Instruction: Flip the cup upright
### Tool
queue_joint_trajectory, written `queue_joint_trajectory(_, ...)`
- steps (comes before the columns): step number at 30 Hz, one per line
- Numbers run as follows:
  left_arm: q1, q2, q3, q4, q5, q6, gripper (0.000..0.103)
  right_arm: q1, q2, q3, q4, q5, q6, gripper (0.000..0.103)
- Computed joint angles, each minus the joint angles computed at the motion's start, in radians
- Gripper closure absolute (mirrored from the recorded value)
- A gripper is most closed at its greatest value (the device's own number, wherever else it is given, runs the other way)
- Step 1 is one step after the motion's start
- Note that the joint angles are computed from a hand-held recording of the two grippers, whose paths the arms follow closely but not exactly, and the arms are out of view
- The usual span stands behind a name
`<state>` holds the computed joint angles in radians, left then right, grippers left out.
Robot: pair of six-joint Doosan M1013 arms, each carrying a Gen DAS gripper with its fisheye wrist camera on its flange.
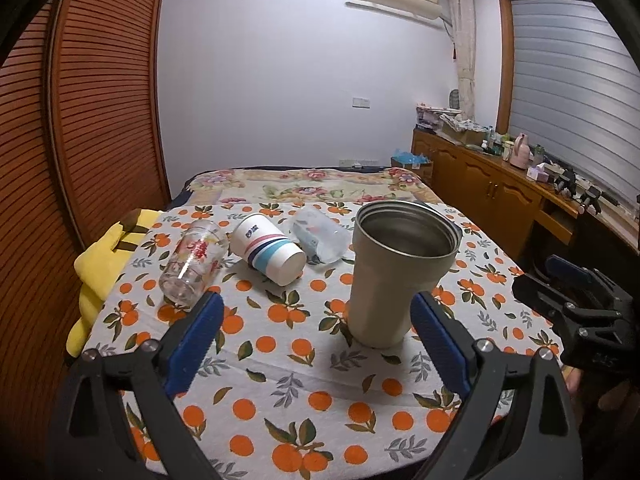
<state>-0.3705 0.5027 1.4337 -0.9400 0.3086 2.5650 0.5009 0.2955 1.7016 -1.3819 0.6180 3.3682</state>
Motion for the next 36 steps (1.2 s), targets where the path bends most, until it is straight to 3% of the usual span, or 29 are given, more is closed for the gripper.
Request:
queue_joint_trajectory(10,-0.003,-0.010,0.023,-0.021,-0.018,0.053,0.008,0.008,0.002,0.006,-0.022,0.022,0.033,0.002)
queue_joint_trajectory(36,-0.001,-0.010,0.025,-0.010,-0.020,0.031,0.008,0.014,0.003,0.007,-0.034,0.040,0.041,0.002)
